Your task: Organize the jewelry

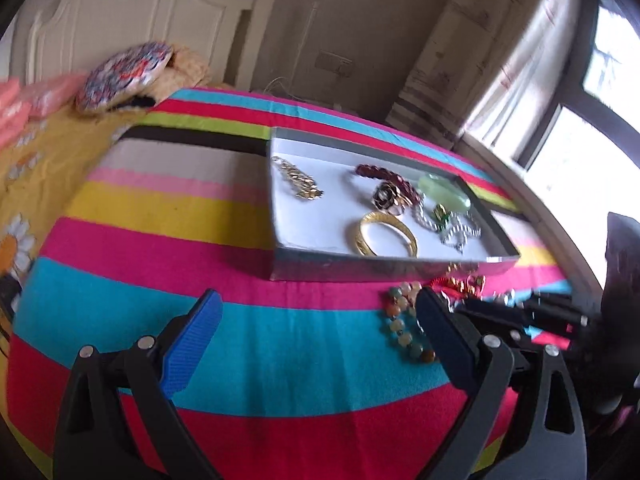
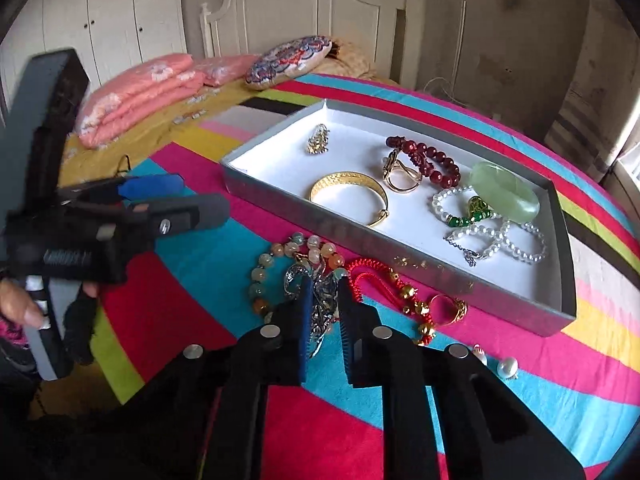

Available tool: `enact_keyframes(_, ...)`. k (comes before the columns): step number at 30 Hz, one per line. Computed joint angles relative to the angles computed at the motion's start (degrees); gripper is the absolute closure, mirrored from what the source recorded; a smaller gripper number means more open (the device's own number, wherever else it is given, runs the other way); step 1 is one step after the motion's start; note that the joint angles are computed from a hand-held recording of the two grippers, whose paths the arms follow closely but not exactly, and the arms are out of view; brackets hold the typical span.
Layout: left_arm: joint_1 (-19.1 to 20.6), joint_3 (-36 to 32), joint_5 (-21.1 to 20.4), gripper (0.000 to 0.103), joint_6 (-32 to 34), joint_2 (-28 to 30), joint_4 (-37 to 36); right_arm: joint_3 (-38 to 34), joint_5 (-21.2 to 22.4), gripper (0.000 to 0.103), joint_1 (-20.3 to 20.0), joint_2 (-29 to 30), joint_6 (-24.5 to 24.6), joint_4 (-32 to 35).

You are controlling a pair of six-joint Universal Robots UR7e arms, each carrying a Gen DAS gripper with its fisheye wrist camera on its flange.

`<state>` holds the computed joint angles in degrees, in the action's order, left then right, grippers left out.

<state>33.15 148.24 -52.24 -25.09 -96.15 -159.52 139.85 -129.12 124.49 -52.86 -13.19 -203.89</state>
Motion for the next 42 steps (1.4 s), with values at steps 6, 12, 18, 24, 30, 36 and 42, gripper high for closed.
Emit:
enact_keyframes(6,0.9,-1.1,-0.4,0.007,-1.1,1.0,1.0,3.2,2.8,0.092,-1.1,-4.2,1.5,-3.7)
enact_keyframes(12,1.2,-1.6,-1.4,0.007,-0.2,2.1,2.0,3.0,8.4,0.076,-4.4,-8.0,3.6,0.9)
enact_keyframes(18,0.7,-0.3,-1.3,0.007,0.8,1.1,-0.6,-0.6,5.5,0.044,-1.3,-4.7,1.7,4.3)
enact_keyframes(24,1.1,0.1,-1.8,0.007,0.7,0.0,-1.7,-2.5,-0.9,0.085,1.4,0.9,1.2,5.9)
enact_keyframes(30,0.8,0.2,-1.5,0.006,1.0,-0.2,-1.7,-1.3,-3.7,0.093,4.0,3.3,-1.8,-1.4)
enact_keyframes(36,1.3,-0.5,-2.5,0.006,1.6,0.3,-0.1,2.3,-4.1,0.093,5.1,0.0,-2.5,-9.3)
enact_keyframes(42,0.7,-0.6,-2.4,0.006,1.3,0.0,1.1,6.6,-5.4,0.093,3.8,-3.7,-1.7,-16.3)
